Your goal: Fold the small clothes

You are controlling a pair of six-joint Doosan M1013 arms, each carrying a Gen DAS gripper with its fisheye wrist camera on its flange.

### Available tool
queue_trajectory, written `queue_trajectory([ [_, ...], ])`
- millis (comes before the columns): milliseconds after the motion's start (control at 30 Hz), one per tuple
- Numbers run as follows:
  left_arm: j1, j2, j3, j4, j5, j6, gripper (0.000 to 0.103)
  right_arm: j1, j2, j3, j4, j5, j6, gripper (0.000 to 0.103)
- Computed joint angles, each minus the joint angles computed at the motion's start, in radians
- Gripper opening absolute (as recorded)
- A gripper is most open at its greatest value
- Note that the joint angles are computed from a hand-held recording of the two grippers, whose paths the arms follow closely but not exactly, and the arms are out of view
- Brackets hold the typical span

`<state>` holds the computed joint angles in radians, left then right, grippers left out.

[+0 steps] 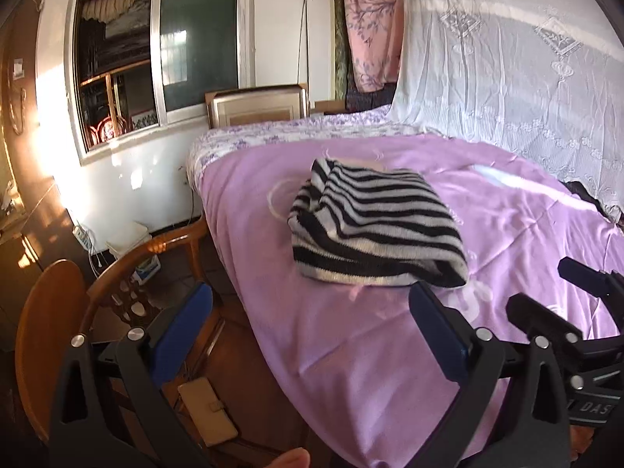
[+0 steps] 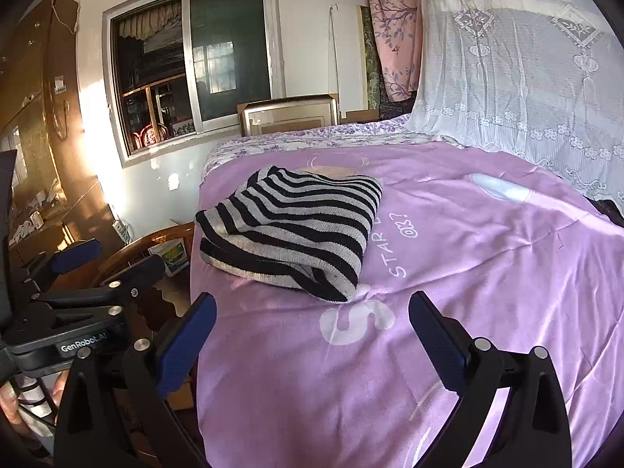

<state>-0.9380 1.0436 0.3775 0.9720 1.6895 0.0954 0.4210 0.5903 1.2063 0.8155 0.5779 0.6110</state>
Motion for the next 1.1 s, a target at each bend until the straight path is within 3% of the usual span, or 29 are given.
queue_trajectory([
  [233,-0.002,0.003,0.001,0.007,0.011,0.000,0.098,-0.006,0.012,-0.019,-0.004,0.045,0.038,0.099],
  [533,-0.007,0.054,-0.103,0.045,0.047,0.093,0.098,-0.010,0.007,-0.015,0.019,0.044,0.018,0.099],
  [1100,-0.005,0.042,-0.090,0.001,0.031,0.085,0.098,-0.008,0.003,-0.009,0.017,0.030,0.015,0.099],
])
